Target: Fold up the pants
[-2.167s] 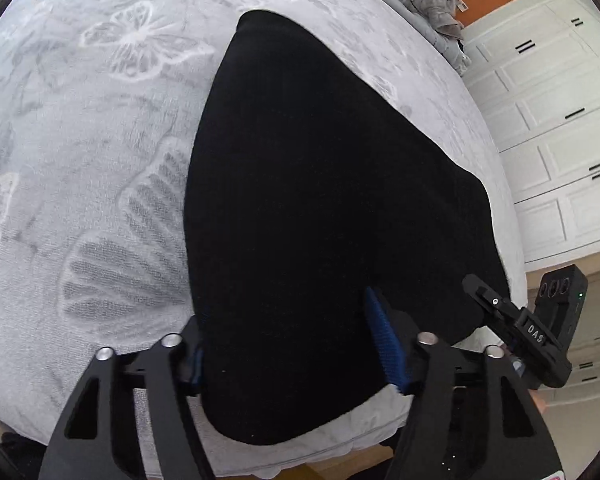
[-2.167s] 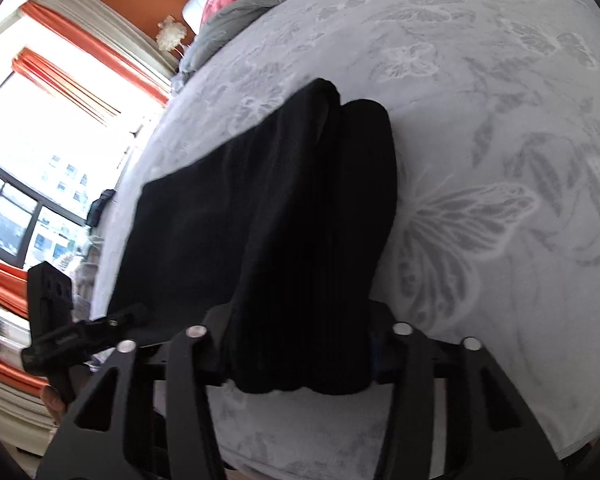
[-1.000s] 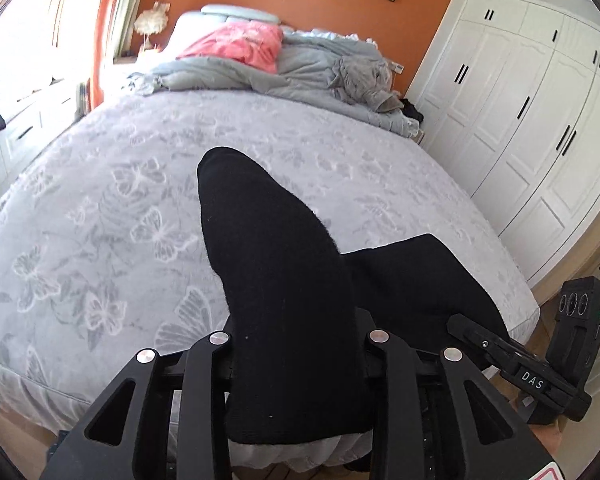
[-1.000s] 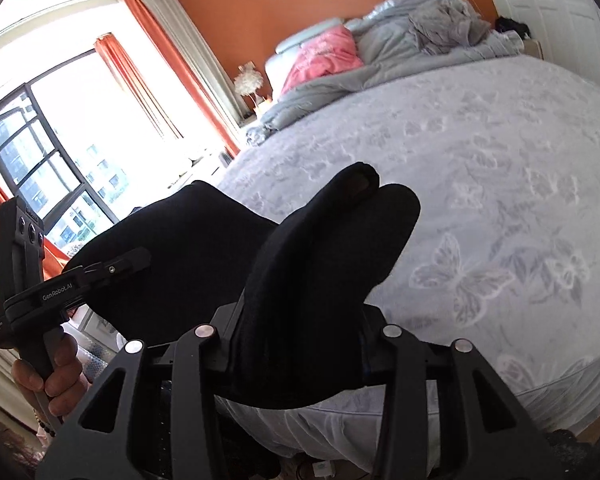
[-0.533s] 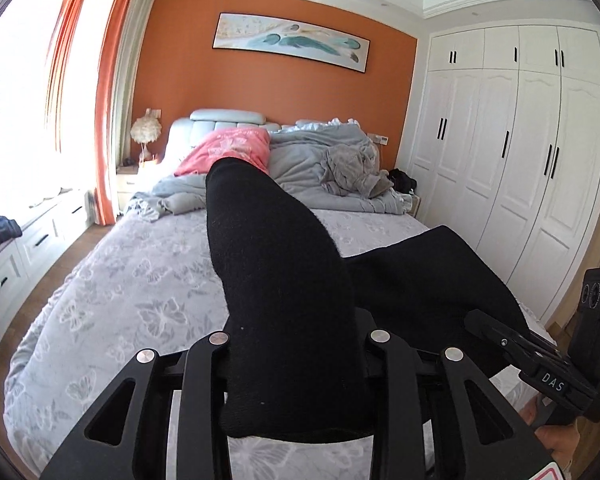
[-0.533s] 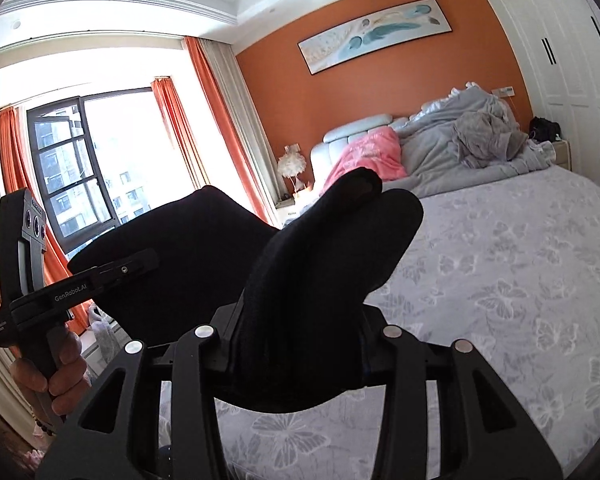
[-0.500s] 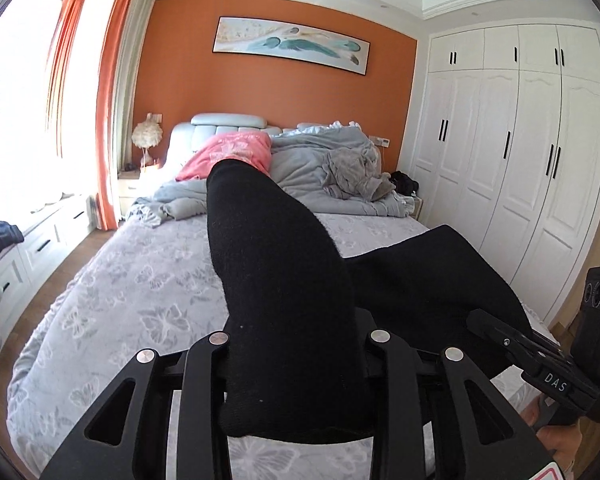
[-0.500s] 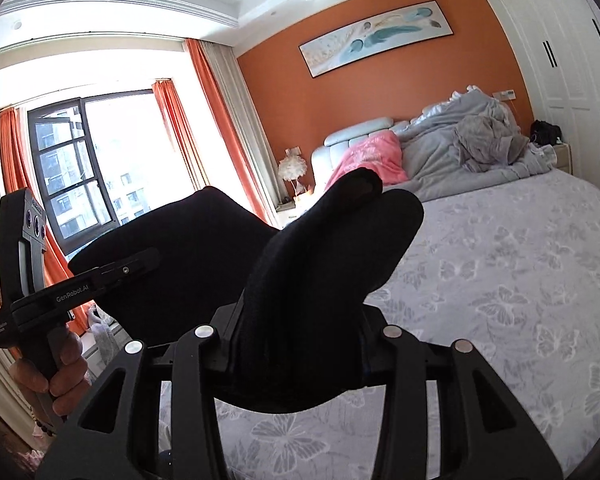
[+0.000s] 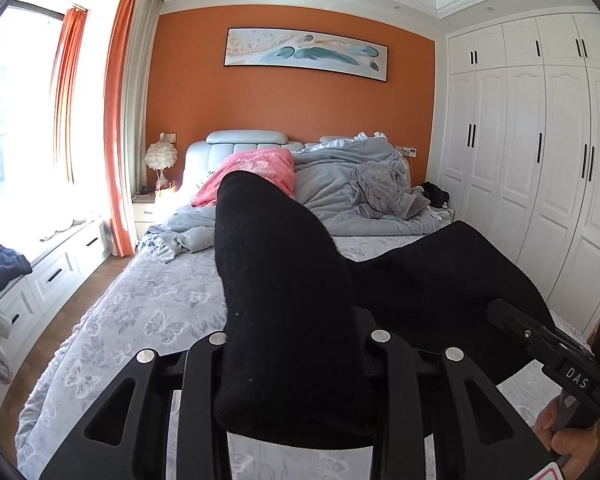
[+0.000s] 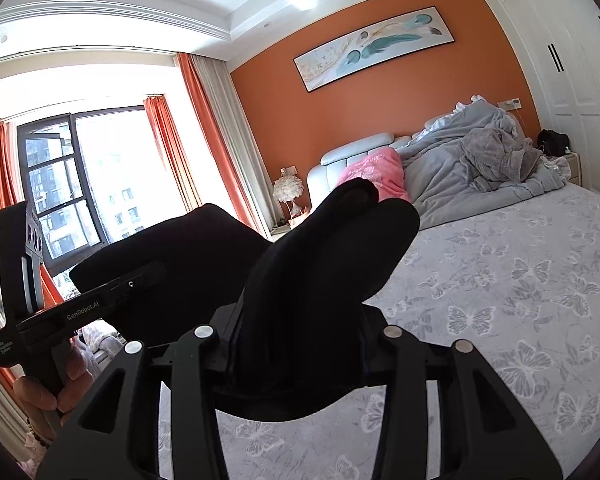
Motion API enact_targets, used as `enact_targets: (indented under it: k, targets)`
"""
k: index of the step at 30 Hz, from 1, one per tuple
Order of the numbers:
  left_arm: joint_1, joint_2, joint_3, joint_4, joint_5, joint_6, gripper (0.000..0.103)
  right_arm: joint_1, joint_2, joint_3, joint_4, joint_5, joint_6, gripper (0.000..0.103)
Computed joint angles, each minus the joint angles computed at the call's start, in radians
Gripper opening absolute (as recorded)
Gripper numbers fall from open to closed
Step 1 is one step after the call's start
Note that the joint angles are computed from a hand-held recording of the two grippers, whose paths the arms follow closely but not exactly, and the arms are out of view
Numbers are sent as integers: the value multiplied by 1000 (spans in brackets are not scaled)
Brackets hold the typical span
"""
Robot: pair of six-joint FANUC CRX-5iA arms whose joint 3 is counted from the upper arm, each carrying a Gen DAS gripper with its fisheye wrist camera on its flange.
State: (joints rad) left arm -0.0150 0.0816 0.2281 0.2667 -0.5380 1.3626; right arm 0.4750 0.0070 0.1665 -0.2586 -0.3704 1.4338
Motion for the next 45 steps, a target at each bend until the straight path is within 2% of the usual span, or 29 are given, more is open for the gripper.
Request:
enact_targets:
  k: [2, 4, 7, 12, 14, 16, 17, 18, 19, 21, 22, 24, 25, 26, 28, 29, 30, 31, 32, 33, 36, 37, 38, 39, 40, 42, 43, 44, 45]
  targets:
    - [7, 56, 48, 3, -2, 1, 28, -24, 56, 56, -33, -11, 19, 40]
    - [15, 113, 89, 33, 0, -25, 28, -63, 113, 127, -136, -47, 103, 40]
    - [24, 207, 161, 66, -12, -47, 28, -99, 202, 204, -189, -85, 150, 40]
    - [23, 373, 294, 29, -73, -16, 30, -151, 363, 299, -247, -190, 148, 43]
    - [28, 458, 354, 27, -149, 4, 36, -174, 451, 340, -242, -273, 115, 51]
    - [44, 559, 403, 66, -243, 30, 51, -171, 543, 368, -127, -363, 9, 54]
    - [51, 616, 454, 29, -315, 84, 51, -159, 568, 351, -22, -380, -68, 55]
    - [54, 668, 512, -29, -391, 144, 51, -155, 561, 303, 30, -347, -104, 56]
    - [58, 693, 527, -68, -422, 180, 48, -160, 542, 262, 29, -308, -102, 56]
    - [71, 667, 445, -71, -367, 191, 49, -168, 510, 229, 6, -252, -76, 57]
    - [80, 653, 405, -40, -330, 169, 57, -173, 505, 242, -23, -251, -41, 60]
    - [85, 632, 365, -21, -272, 188, 67, -168, 510, 286, -64, -257, 19, 72]
    - [85, 631, 366, -13, -259, 199, 68, -163, 526, 321, -76, -273, 41, 79]
    - [83, 641, 387, -17, -268, 212, 70, -164, 562, 385, -102, -320, 82, 79]
    - [76, 670, 445, -36, -298, 236, 70, -151, 654, 513, -56, -412, 57, 79]
    - [66, 679, 476, -75, -312, 261, 70, -148, 696, 565, -54, -453, 46, 77]
    - [54, 686, 505, -127, -326, 286, 70, -149, 752, 647, -64, -530, 31, 70]
    - [40, 686, 521, -167, -337, 302, 70, -140, 786, 686, -22, -573, -15, 52]
    - [32, 691, 535, -191, -345, 303, 70, -132, 791, 685, 11, -569, -18, 27]
    - [26, 695, 547, -206, -354, 300, 70, -132, 765, 651, -3, -522, 12, 21]
    - [13, 695, 557, -250, -359, 303, 70, -118, 651, 492, 31, -335, 17, 17]
    - [11, 695, 557, -257, -356, 305, 70, -115, 657, 498, 74, -338, -3, 10]
    - [11, 698, 559, -258, -357, 306, 70, -117, 696, 546, 101, -392, -11, 12]
    - [12, 705, 567, -253, -362, 305, 70, -125, 762, 636, 108, -496, -35, 17]
    - [12, 712, 575, -251, -371, 312, 70, -141, 800, 684, 62, -559, -38, 23]
    - [16, 721, 579, -238, -384, 323, 70, -171, 771, 654, -27, -550, -24, 26]
    - [18, 723, 578, -232, -389, 321, 70, -169, 732, 595, -16, -506, -30, 36]
    - [20, 722, 574, -232, -390, 318, 70, -160, 694, 535, 27, -466, -63, 57]
    - [22, 720, 570, -240, -393, 320, 70, -146, 643, 449, 88, -402, -109, 71]
